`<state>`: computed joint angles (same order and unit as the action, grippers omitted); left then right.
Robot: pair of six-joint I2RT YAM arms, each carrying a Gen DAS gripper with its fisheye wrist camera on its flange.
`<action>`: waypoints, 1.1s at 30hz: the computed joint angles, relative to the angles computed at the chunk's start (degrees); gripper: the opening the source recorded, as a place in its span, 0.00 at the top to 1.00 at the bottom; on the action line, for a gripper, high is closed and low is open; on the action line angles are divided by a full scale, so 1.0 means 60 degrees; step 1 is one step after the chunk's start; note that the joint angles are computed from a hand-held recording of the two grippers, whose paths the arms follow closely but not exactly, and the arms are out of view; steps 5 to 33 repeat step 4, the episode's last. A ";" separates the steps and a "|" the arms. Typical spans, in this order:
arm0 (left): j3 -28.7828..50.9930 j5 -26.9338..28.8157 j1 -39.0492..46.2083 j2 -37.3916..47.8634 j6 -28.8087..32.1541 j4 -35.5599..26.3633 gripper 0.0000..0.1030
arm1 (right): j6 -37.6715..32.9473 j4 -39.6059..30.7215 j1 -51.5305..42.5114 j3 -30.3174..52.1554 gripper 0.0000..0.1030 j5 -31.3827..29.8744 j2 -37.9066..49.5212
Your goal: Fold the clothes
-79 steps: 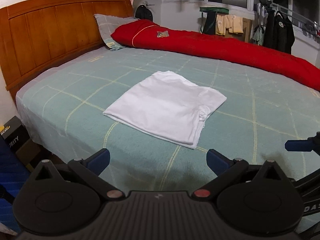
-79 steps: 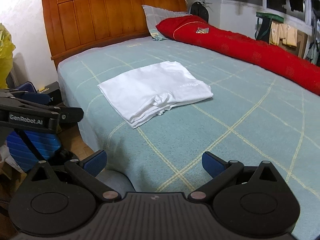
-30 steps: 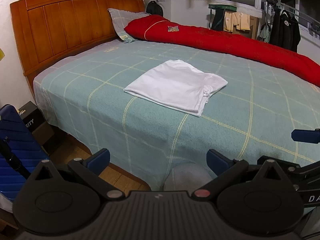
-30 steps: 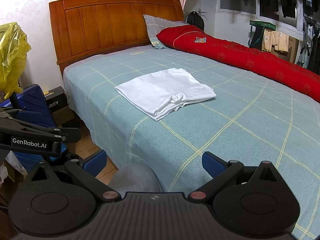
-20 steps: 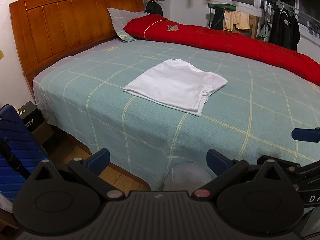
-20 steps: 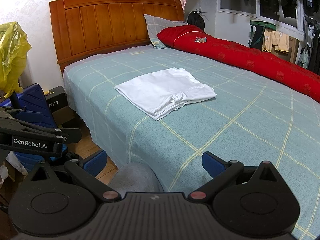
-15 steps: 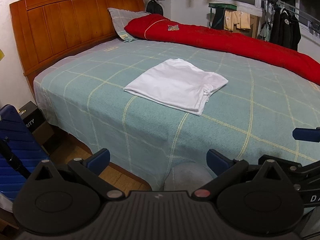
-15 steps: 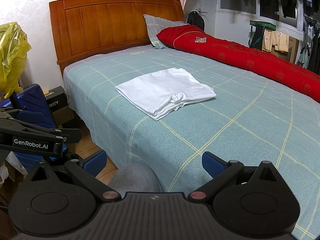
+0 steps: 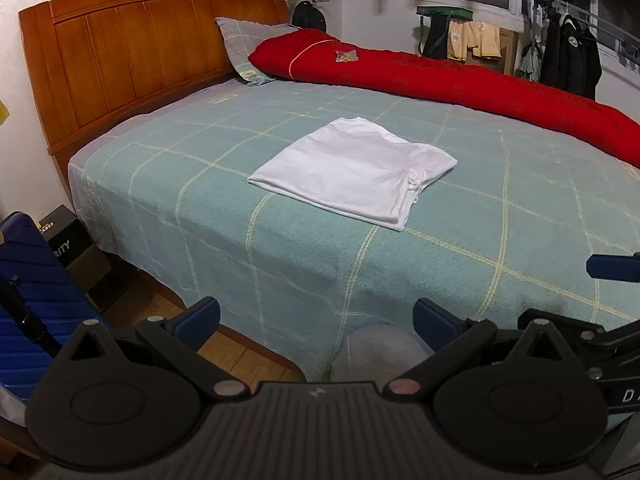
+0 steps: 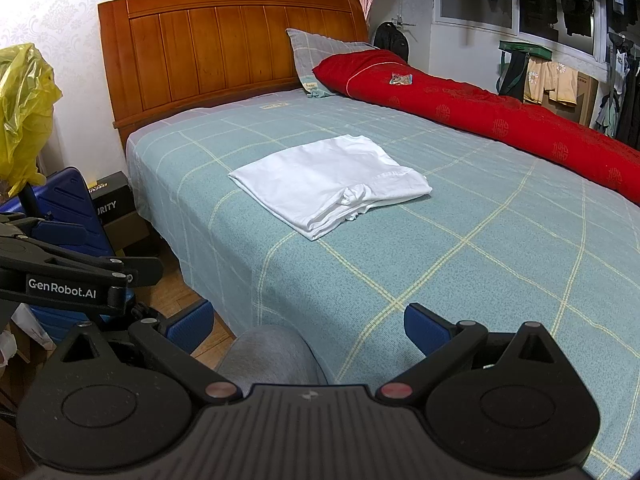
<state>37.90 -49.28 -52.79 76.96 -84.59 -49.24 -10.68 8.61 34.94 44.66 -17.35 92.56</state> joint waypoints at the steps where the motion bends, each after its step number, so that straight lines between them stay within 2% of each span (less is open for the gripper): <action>1: -0.0007 0.0006 -0.0003 -0.0020 0.0024 0.0013 0.01 | -0.0009 -0.0003 -0.0011 0.0006 0.00 -0.0011 0.0003; 33: -0.0012 0.0051 0.0012 -0.0037 0.0110 0.0080 0.01 | -0.0018 -0.0009 -0.0017 0.0009 0.00 -0.0009 0.0007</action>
